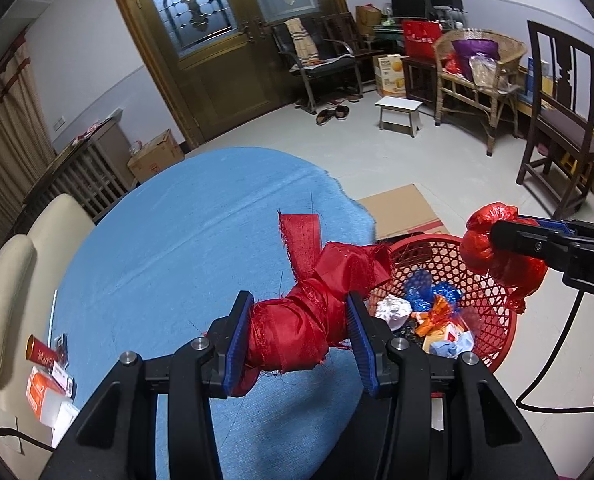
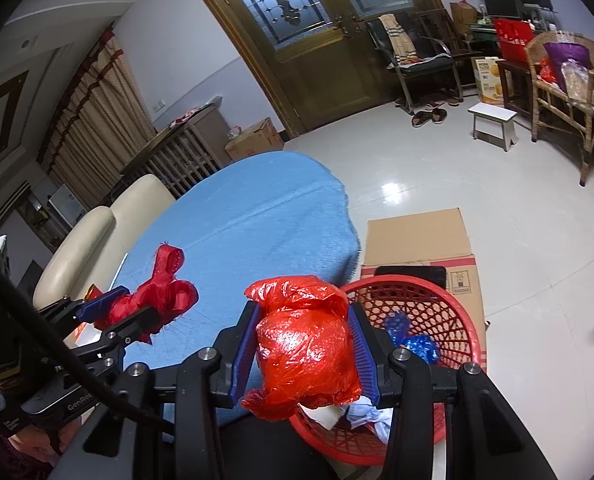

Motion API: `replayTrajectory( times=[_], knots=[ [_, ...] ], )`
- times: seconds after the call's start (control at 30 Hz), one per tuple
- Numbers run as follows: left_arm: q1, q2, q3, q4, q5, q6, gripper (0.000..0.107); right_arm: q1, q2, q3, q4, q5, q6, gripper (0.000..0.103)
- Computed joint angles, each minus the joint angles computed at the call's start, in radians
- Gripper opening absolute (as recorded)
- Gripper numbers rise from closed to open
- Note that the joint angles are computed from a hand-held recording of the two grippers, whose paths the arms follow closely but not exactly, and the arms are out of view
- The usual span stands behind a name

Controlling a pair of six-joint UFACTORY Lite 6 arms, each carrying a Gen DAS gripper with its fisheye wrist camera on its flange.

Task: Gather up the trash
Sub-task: 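Carry the red cloth in the left tool while the right tool carries the red bag to the basket, then open both tools over the red basket to drop the cloth and bag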

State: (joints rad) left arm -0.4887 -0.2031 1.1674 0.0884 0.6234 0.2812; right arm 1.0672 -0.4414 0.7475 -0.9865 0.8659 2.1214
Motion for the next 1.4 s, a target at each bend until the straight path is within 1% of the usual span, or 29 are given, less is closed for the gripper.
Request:
replayTrajectory(
  times=[0.47,0.77,1.07,1.4],
  knots=[
    [-0.135,0.04,0.03,0.096,0.022,-0.102,0.048,0.059,-0.128,-0.107,0.03,0.09,0.042,0.047],
    [-0.177,0.065,0.03,0.12,0.021,-0.131,0.048,0.053,-0.174,-0.159,0.037,0.086,0.065,0.047],
    [-0.183,0.087,0.02,0.068,0.013,-0.075,0.048,0.044,-0.207,-0.198,0.041,0.081,0.081,0.047],
    [-0.192,0.167,0.03,0.027,0.004,-0.057,0.049,0.019,-0.236,-0.25,0.066,0.053,0.094,0.049]
  ],
)
